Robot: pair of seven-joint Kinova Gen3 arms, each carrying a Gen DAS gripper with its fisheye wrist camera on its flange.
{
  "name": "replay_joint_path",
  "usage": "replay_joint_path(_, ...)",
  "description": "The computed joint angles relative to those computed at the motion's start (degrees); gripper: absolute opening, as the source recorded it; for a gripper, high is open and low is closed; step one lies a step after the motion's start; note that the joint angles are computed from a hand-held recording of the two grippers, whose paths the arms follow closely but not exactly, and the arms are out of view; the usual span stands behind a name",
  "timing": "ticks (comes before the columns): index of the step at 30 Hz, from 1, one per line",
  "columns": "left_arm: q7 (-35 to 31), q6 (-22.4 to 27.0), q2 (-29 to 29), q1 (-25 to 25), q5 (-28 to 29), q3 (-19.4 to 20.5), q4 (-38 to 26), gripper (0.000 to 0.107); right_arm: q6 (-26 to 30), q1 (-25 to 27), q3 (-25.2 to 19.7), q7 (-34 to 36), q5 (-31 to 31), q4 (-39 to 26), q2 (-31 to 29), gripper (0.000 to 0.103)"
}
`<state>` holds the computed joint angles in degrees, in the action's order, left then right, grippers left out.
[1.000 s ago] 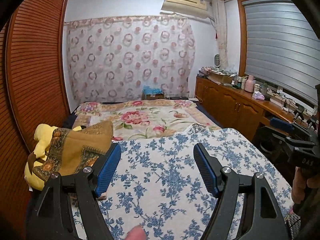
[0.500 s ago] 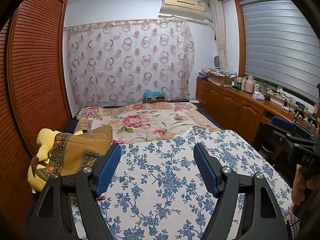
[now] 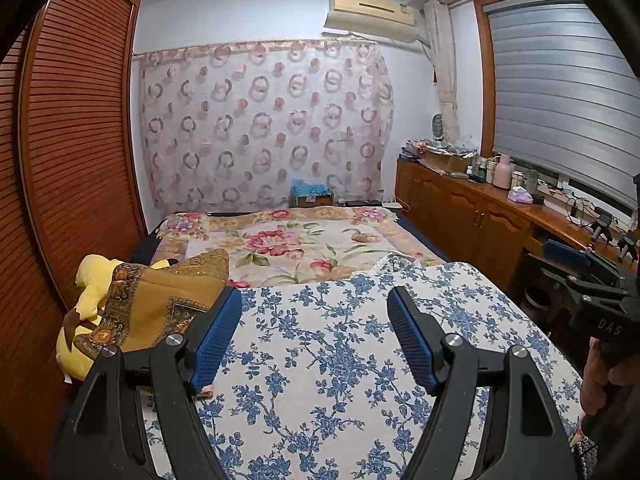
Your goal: Fold small clothes
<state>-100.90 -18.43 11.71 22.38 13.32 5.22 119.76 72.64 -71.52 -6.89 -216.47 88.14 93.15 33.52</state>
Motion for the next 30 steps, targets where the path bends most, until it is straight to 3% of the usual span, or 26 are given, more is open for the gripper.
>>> replay_joint_path(30, 0.99, -1.05, 0.27, -1.2, -1.43, 0.23, 0.61, 0.077, -0.06, 2.08, -2.05, -2.45, 1.35, 4.48, -2.29, 0.077)
